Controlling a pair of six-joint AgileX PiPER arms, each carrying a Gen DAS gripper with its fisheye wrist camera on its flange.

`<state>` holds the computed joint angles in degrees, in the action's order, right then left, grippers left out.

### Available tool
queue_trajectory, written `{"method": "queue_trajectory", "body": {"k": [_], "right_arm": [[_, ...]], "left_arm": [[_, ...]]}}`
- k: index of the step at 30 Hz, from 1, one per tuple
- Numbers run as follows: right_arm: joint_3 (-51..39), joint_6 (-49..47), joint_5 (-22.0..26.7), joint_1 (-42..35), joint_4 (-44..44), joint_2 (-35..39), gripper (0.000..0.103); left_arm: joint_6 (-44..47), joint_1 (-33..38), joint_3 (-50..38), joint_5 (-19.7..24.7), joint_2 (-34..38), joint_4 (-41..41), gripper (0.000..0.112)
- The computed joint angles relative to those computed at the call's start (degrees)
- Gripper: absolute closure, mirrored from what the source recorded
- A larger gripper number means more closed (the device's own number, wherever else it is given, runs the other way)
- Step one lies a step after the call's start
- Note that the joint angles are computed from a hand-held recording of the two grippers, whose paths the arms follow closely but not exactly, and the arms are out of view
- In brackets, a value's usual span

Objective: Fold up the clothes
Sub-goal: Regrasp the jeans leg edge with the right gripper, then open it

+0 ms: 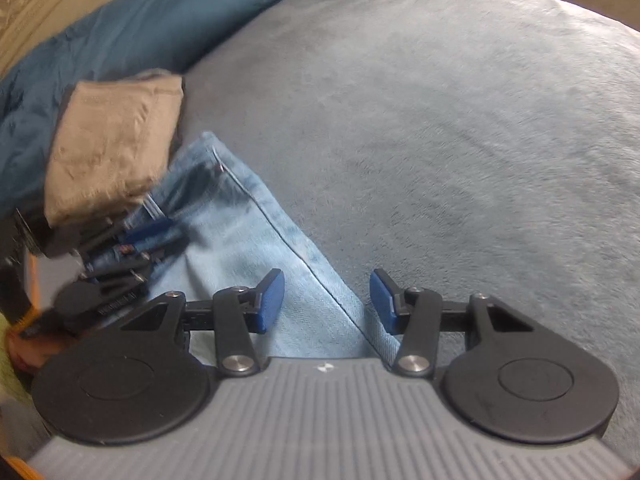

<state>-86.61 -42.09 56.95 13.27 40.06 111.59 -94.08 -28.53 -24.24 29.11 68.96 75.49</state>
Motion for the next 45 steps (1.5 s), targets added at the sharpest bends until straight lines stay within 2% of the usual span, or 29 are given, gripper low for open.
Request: {"method": "queue_trajectory", "body": {"k": [2, 4, 7, 13, 18, 23, 25, 28, 32, 34, 35, 37, 39, 40, 42, 45], "right_arm": [[1.02, 0.08, -1.14, 0.70, -1.19, 0.09, 0.076], [3.11, -1.33, -2.99, 1.11, -0.86, -0.91, 0.087], [6.41, -3.50, -6.74, 2.10, -0.68, -3.03, 0.098], [17.11, -7.90, -24.77, 8.21, -5.14, -11.68, 0.099], [20.37, -5.74, -32.76, 10.86, -9.61, -10.26, 0.099], [21.60, -4.63, -34.03, 11.42, -10.22, -11.73, 0.098], [22.36, -7.09, -34.13, 10.96, -7.52, -12.67, 0.098], [22.68, -7.08, -35.39, 11.40, -7.02, -12.30, 0.097], [22.73, -6.17, -37.97, 12.18, -7.14, -10.03, 0.094], [21.56, -5.12, -36.46, 10.90, -5.37, -9.75, 0.088], [20.60, -4.07, -34.54, 9.49, -3.96, -9.91, 0.079], [19.03, -1.20, -31.14, 6.32, -1.67, -10.63, 0.068], [18.65, 1.40, -28.31, 1.49, 1.29, -12.68, 0.065], [18.64, 0.65, -25.52, -2.11, 4.54, -13.81, 0.060], [18.99, -0.28, -19.73, -9.83, 8.98, -16.47, 0.059], [21.53, -0.82, -14.75, -20.26, 9.26, -22.39, 0.058]], "left_arm": [[-1.99, 0.86, 0.19, -0.99, 0.72, 3.08, 0.074], [-4.79, 1.76, 0.31, -1.93, 1.63, 6.52, 0.074], [-8.46, 3.18, 0.13, -3.15, 3.04, 10.54, 0.072], [-12.89, 3.60, -0.27, -2.71, 4.89, 14.97, 0.071], [-15.24, 4.21, -0.70, -3.08, 6.16, 17.20, 0.071], [-16.68, 7.64, 0.17, -7.77, 0.97, 19.38, 0.074], [-15.40, 9.08, -1.73, -8.57, 3.19, 18.95, 0.074], [-11.78, 10.01, -6.08, -7.32, 10.08, 16.22, 0.073], [-14.34, 10.53, -7.59, -6.90, 13.12, 17.66, 0.073], [-14.38, 10.66, -7.52, -7.01, 12.89, 17.58, 0.073], [-14.39, 10.72, -7.49, -7.06, 12.77, 17.52, 0.073], [-14.35, 10.87, -7.40, -7.21, 12.44, 17.32, 0.073], [-13.34, 11.34, -7.01, -7.94, 10.73, 15.67, 0.074], [-12.49, 11.43, -6.72, -8.15, 9.63, 14.54, 0.074], [-9.16, 10.79, -6.22, -8.00, 6.77, 10.64, 0.075], [-2.83, 7.15, -5.97, -6.28, 1.91, 5.42, 0.075]]}}
